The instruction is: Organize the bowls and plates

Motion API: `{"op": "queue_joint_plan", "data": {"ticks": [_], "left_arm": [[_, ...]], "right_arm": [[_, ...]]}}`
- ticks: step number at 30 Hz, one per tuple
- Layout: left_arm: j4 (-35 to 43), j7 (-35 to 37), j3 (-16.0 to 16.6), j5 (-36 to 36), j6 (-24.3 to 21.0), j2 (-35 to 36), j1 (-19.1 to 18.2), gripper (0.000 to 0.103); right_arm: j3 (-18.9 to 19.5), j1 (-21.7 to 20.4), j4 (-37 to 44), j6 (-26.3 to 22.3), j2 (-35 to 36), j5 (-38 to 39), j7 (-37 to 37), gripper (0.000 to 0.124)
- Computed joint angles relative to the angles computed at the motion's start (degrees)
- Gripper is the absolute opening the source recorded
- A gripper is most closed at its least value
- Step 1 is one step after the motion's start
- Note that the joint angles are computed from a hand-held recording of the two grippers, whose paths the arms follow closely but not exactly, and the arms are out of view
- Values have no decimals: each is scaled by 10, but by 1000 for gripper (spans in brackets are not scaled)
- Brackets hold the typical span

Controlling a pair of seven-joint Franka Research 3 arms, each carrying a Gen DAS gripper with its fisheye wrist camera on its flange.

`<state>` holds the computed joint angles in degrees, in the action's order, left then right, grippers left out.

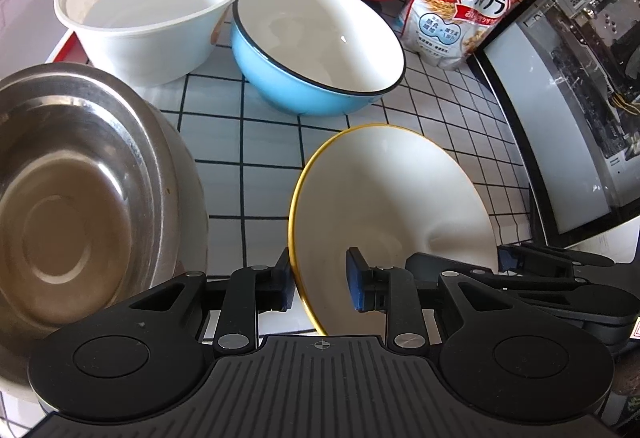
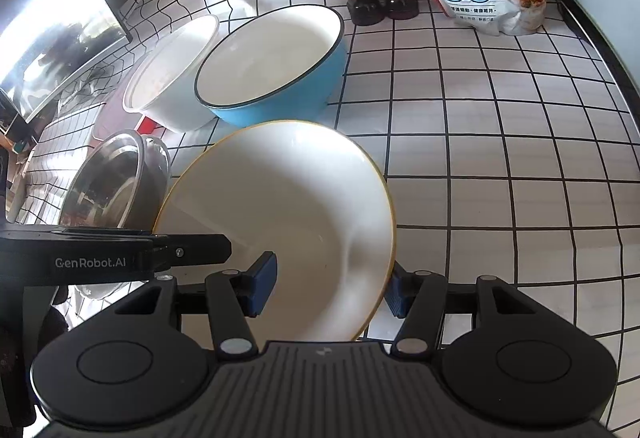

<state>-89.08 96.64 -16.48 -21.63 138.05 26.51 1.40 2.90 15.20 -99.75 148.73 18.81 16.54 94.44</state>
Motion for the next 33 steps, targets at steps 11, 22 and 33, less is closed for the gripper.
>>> {"op": "queue_joint_plan", "data": {"ticks": [11,22,33], "left_arm": [[-14,-4,1,-22,35,-25,10,30],[21,-103,20,-8,92,-10,13,30],[243,-184,28,90,4,138,-19,30]], "right_arm": [[-14,3,1,23,-4,-39,18,59],[-14,-6,48,49,16,-38,14,74],[-9,-19,209,-18,113,-23,1,74]]}}
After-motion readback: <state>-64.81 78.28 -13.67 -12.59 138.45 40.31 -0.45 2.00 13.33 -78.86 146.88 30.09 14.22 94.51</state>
